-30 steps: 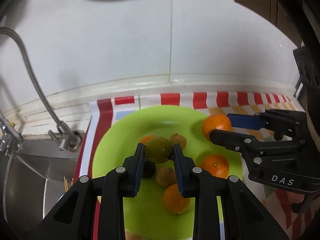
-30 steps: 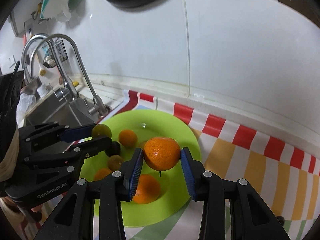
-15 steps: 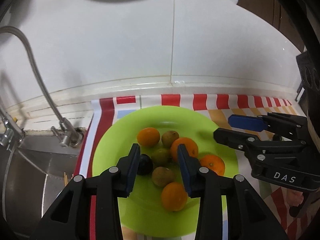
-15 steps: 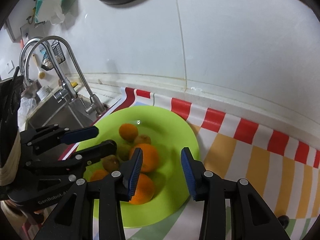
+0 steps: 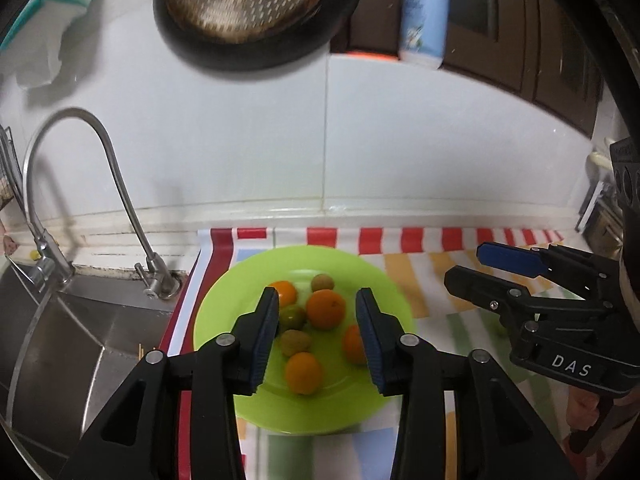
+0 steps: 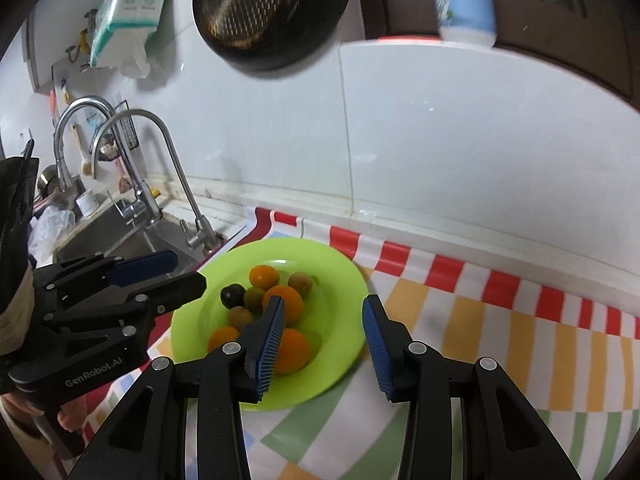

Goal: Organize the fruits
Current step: 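Move both open grippers back toward the last fruits on the cloth, then grasp a yellow fruit with the left gripper while the right grasps a dark plum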

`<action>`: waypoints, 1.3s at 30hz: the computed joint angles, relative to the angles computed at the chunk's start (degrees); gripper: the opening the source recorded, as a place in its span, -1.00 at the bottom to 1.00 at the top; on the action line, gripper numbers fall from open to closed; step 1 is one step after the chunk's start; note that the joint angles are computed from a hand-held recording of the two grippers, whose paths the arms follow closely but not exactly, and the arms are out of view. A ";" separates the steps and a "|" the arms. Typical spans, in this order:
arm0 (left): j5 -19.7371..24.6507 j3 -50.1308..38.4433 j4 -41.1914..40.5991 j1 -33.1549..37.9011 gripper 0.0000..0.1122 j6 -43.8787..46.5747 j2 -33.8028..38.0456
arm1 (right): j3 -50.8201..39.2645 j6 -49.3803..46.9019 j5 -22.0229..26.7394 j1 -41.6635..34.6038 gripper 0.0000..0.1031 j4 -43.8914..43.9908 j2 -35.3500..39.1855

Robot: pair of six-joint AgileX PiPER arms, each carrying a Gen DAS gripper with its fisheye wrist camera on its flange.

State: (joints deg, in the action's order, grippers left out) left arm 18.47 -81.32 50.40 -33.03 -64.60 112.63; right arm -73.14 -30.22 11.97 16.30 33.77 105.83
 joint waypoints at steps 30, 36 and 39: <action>7.35 -10.58 12.13 -16.44 0.08 -9.26 7.00 | 19.33 -36.22 -2.60 -17.09 0.09 24.49 -17.38; 5.92 -15.58 6.37 -16.77 0.08 -1.38 11.31 | 19.35 -44.50 -0.40 -19.97 0.09 29.09 -15.49; 5.56 -18.45 1.05 -16.80 0.08 4.98 13.64 | 19.09 -48.89 1.04 -21.27 0.09 31.20 -13.98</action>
State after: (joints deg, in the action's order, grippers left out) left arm 24.03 -99.77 51.45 -49.82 -59.61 126.27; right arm -54.04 -79.10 13.01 -4.97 64.97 91.84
